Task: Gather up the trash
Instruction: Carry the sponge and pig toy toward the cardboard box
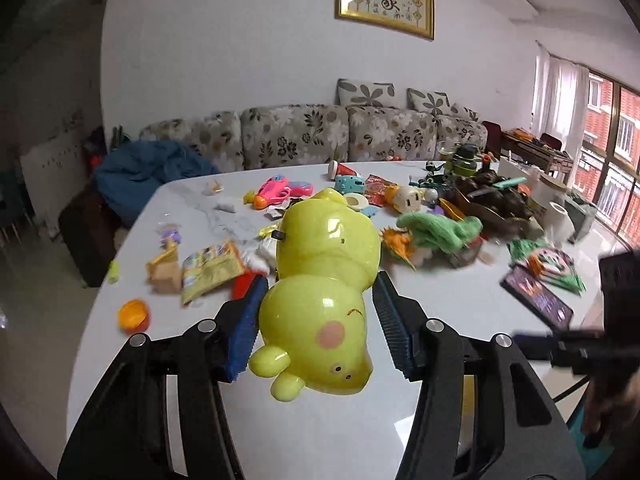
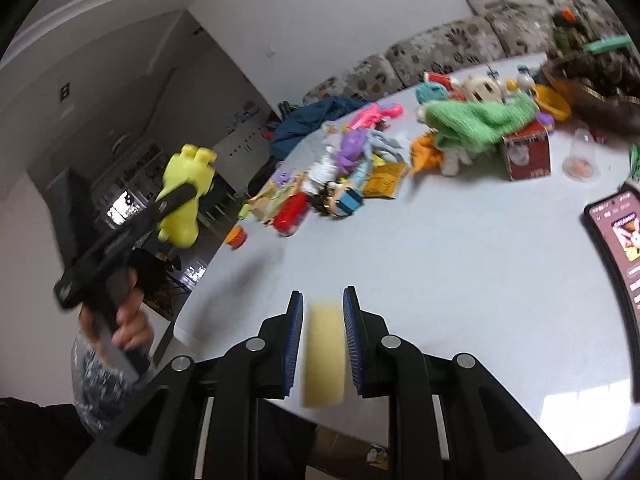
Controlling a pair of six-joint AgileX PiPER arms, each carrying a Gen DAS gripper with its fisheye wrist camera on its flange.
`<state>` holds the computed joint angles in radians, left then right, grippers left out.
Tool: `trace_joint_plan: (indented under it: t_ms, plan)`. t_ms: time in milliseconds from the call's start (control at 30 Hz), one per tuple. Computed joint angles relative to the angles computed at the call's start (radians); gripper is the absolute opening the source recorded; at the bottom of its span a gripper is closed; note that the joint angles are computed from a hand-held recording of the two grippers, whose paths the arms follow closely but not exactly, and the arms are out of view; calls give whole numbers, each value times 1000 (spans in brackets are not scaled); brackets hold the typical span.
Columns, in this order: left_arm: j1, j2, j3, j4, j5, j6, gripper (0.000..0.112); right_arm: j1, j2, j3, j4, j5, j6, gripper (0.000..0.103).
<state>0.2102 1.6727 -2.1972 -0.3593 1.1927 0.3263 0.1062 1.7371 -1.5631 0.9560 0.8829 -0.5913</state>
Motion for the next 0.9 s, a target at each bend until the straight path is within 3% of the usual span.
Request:
trace_joint_plan:
  t_ms: [133,200,333,400,433,467,567,733,767,800,833,900]
  plan:
    - [-14,-260,400,65,-150,2,53,49,-22,34,-138,-39,51,22]
    - [-15,-321,512,68,-196,2,53,74,-3,46,-206,-61,67,22]
    - [24,-345,630,-16,-163,11,53,87,-6,119,-223,-122,4,24]
    - [25,-350,660,-30,-162,10,53,119,-59,161,-338,-198,42,43]
    - [31,-357,671,-48,-160,22,53,133,-91,189,-380,-238,46,62]
    - [39,-367,683,-69,-160,41,53,141,-108,202,-413,-257,52,74]
    - [29,-387,698,-61,-170,44,53,172,-129,214,-595,-288,115,74]
    - [-5,-417,744,-24,-174,38,53,98,-68,160,-601,-231,133,69]
    - [-1,-421,756,-33,-168,46,53,83,-28,123,-595,-189,133,59]
    - [3,-424,763,-41,-162,52,53,72,1,102,-562,-172,114,55]
    - [4,-428,776,-46,-157,56,53,74,9,99,-558,-195,101,45]
    - [4,-437,796,-50,-157,65,53,100,25,69,-631,-200,136,39]
